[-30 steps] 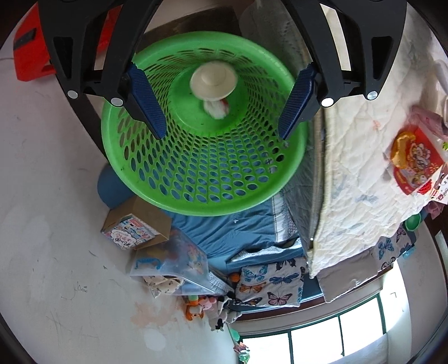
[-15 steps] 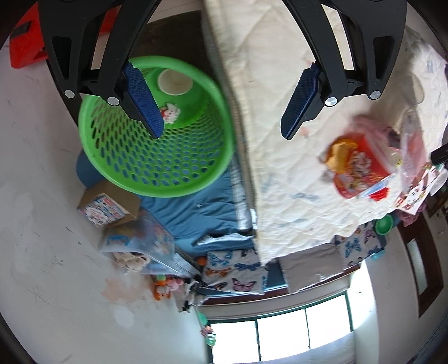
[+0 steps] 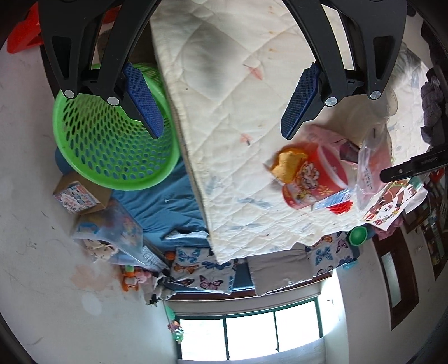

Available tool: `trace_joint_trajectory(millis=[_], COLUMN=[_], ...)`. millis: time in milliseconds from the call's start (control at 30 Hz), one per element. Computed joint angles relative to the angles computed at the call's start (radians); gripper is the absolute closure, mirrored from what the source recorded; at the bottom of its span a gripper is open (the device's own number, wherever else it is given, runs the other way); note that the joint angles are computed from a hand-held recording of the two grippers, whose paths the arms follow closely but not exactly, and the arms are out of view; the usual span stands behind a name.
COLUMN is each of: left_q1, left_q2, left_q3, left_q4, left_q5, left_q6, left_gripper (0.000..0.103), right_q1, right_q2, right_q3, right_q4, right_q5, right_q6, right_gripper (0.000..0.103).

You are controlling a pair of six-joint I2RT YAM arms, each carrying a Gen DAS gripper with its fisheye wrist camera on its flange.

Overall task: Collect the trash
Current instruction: 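Return the left gripper to the table and grasp the pink plastic bag, then grasp the clear plastic dome lid with the right gripper while the left holds the bag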

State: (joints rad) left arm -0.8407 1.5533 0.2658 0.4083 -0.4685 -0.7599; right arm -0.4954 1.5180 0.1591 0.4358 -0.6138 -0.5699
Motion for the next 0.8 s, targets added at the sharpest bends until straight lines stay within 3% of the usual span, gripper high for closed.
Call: trace_joint_trajectory(millis=[433, 800], left_q1=[-0.001, -0.066], left_q2=[0.026, -0.135], left_q3=[-0.015, -0.068], left_q4=[0.068, -0.001], left_q5=[0.022, -0.039], left_q6=[0.036, 0.008], left_gripper=[0.08, 0.091], right_q1=[0.091, 0.189], right_q2=[-0.015, -0.169], right_q3=[-0.047, -0.135], right_q4=[0.044, -0.03], right_q5=[0.031, 0.033], right_q6=[0.049, 0.067], right_gripper=[0.017, 0.017])
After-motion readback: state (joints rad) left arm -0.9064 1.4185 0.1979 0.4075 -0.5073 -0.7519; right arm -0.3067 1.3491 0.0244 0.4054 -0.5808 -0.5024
